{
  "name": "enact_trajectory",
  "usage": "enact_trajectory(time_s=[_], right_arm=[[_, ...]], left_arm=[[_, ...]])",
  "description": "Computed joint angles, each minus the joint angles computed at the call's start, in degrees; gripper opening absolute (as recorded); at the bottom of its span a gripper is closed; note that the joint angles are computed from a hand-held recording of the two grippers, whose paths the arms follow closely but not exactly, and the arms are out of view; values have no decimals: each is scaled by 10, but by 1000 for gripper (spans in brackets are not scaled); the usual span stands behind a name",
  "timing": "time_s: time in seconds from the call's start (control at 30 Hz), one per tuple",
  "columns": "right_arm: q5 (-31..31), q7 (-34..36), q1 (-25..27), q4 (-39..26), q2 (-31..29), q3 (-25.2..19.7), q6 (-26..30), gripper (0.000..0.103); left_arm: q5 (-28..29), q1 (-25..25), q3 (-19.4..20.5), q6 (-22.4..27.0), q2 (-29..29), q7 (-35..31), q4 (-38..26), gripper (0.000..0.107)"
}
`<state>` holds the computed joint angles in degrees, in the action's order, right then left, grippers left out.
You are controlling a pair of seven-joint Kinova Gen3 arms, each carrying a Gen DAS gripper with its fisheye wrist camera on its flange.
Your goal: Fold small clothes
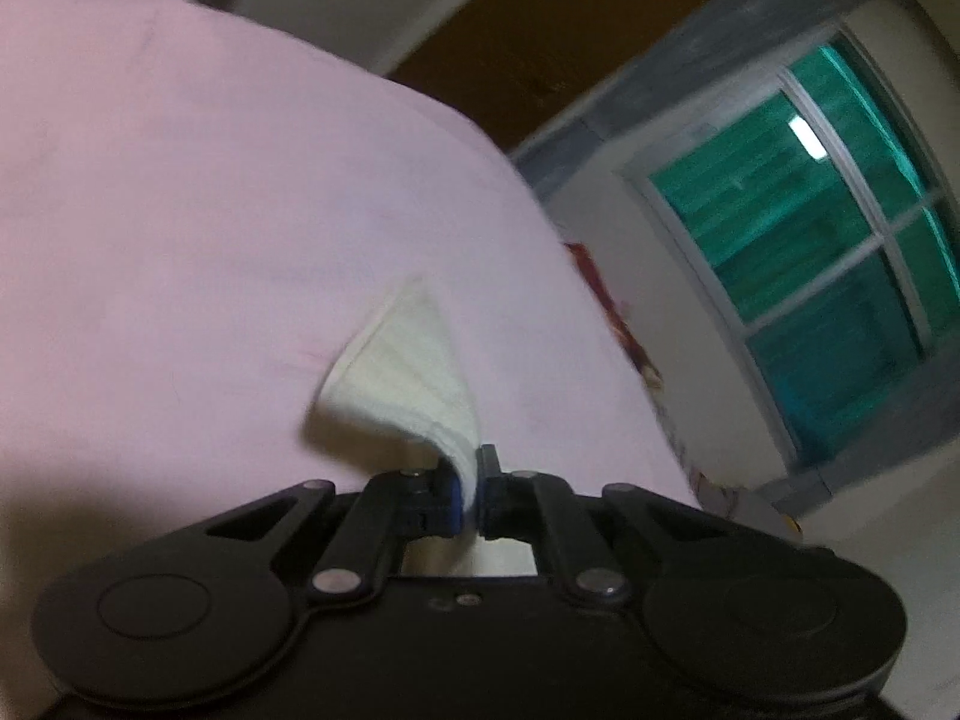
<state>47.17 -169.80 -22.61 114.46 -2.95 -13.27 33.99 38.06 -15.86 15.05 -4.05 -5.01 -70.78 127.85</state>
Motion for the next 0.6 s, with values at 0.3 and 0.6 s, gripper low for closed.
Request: enact_trajectory(time_s=[0.3, 0.6], right_arm=[[-9, -1, 15, 12, -12, 4, -15, 48], [-40, 14, 65, 41, -50, 4, -43, 48]], left_arm=[[-209, 239, -88, 48, 116, 84, -174, 4], [-345, 410, -112, 166, 227, 96, -355, 4]])
